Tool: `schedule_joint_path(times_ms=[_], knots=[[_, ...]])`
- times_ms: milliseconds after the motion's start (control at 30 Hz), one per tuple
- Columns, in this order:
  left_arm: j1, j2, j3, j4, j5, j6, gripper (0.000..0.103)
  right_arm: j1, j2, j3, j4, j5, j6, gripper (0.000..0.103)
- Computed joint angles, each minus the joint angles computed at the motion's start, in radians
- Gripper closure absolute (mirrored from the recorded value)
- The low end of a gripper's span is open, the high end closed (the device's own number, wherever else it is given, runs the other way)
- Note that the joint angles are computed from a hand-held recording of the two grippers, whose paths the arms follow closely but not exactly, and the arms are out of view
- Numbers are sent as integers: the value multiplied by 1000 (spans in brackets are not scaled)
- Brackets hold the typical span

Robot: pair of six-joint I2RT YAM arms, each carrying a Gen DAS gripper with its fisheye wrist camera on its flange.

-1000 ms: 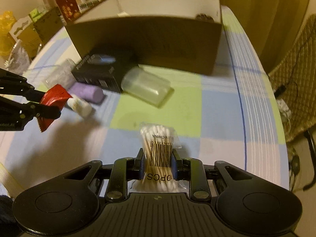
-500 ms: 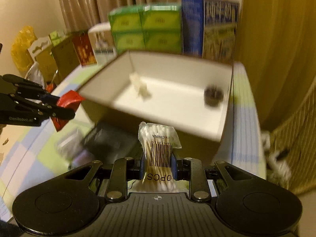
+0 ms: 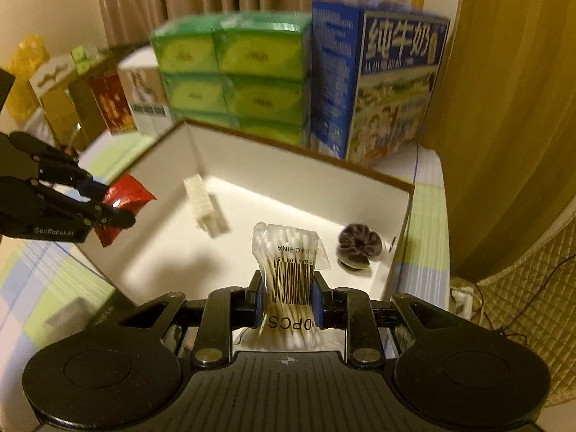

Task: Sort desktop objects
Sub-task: 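Open the left gripper to drop the red packet in the box while the right holds swabs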

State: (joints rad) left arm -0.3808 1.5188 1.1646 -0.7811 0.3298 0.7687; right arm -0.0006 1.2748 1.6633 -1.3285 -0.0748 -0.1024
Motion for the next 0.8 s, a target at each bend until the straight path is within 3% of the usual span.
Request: schedule_joint_path(times_ms=[200, 667, 800], knots=[[-54, 144, 41, 18, -101, -23, 81, -22, 57, -31, 4, 29, -66, 81], [-103, 215, -29, 134, -242, 49, 80, -22, 94, -37, 21, 32, -108, 81], [-109, 218, -38, 151, -248, 54, 69, -26, 97, -34, 24, 22, -111, 81]])
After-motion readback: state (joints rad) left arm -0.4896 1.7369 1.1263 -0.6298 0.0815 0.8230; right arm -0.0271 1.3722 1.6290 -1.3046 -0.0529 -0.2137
